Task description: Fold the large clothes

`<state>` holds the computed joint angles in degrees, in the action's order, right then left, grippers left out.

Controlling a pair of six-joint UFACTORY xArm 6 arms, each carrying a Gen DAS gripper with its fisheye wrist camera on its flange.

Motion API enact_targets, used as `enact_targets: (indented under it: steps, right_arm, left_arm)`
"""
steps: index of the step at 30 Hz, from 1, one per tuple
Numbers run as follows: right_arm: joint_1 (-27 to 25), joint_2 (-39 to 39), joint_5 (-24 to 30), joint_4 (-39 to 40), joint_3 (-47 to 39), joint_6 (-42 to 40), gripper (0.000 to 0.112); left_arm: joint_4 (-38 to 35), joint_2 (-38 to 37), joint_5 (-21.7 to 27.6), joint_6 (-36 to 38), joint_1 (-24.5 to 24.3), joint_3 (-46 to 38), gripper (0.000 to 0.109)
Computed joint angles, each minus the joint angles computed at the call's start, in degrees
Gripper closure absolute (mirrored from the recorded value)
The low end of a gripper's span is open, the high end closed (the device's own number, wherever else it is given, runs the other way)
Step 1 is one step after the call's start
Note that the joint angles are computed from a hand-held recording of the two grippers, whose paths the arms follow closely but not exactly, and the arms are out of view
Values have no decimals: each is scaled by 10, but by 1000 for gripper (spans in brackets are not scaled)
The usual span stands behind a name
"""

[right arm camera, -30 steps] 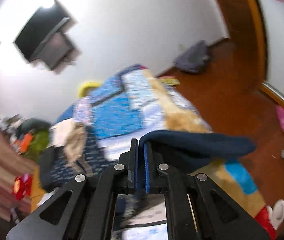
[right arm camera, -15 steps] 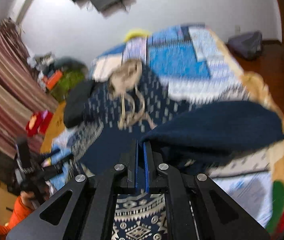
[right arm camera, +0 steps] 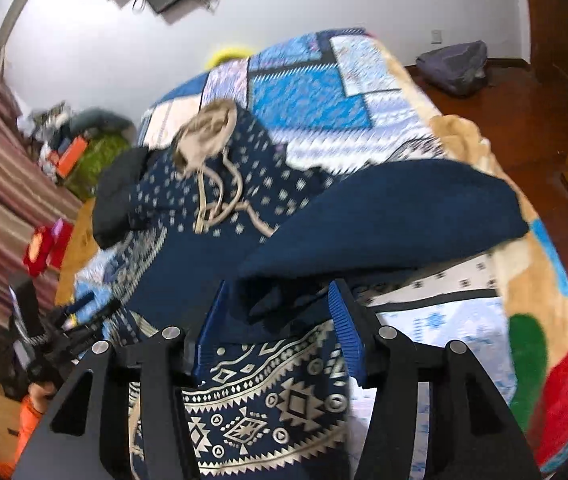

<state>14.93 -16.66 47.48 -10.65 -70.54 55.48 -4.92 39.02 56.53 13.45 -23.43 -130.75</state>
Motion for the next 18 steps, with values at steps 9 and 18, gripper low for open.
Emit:
enact_targets:
  steps: [9, 18]
  right_arm:
    - [-86, -78, -16, -23, 94, 150, 63]
    - [-145, -65, -85, 79, 167, 171, 63]
  left_arm:
    - [-6, -2, 0, 2, -4, 3, 30]
    - [-2, -2, 4, -7, 0, 4, 30]
